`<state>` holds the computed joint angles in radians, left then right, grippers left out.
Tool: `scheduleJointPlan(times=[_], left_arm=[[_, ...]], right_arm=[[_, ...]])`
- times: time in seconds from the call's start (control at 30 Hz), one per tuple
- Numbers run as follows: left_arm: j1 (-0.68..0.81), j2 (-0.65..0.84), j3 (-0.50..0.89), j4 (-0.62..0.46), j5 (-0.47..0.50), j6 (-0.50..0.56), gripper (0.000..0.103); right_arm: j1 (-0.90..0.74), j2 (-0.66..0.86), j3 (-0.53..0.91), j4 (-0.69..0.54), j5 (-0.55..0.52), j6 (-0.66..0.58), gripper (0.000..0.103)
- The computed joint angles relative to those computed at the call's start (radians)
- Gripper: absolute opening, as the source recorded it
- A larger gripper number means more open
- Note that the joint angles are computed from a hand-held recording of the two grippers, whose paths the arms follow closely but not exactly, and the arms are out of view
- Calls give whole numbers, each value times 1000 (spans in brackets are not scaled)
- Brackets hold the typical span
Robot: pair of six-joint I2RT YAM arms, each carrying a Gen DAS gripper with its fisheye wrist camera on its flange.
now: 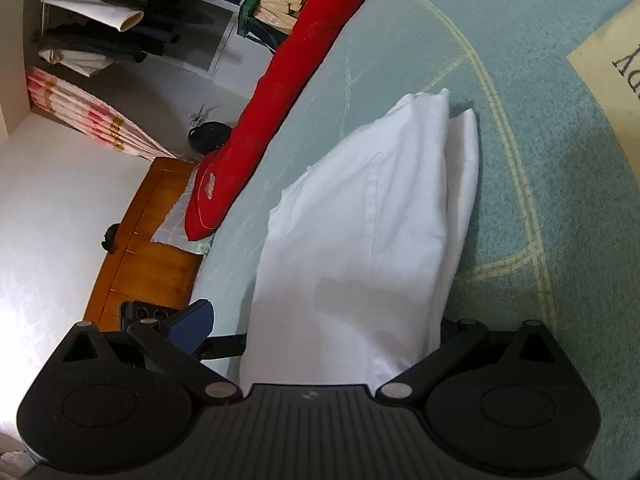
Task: Fold clothes
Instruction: 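Lift the gripped shirt edge with the right tool to fold it over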
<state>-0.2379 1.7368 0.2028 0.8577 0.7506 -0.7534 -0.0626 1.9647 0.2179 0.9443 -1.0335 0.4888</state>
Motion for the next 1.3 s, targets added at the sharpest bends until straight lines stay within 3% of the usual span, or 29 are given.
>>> scheduleJointPlan(times=[0.17, 0.37, 0.6, 0.87, 1.13, 1.27, 1.3], left_arm=[[-64, 2, 56, -32, -72, -36, 100], [-11, 36, 1, 114, -4, -114, 100], [-12, -115, -44, 21, -9, -66, 98], [70, -475, -113, -317, 5, 46, 98], [305, -952, -92, -916, 136, 263, 98], [488, -1045, -30, -1208, 243, 463, 98], [559, -1038, -6, -1301, 283, 559, 98]], right_arm=[[28, 33, 47, 60, 21, 130, 103], [32, 17, -14, 190, 7, 200, 103], [45, -96, -50, 146, 28, 217, 103], [162, -290, -91, 58, 101, 233, 103], [345, -464, -76, -53, 210, 291, 103], [457, -523, -43, -119, 282, 319, 103], [486, -529, -32, -133, 299, 327, 103]])
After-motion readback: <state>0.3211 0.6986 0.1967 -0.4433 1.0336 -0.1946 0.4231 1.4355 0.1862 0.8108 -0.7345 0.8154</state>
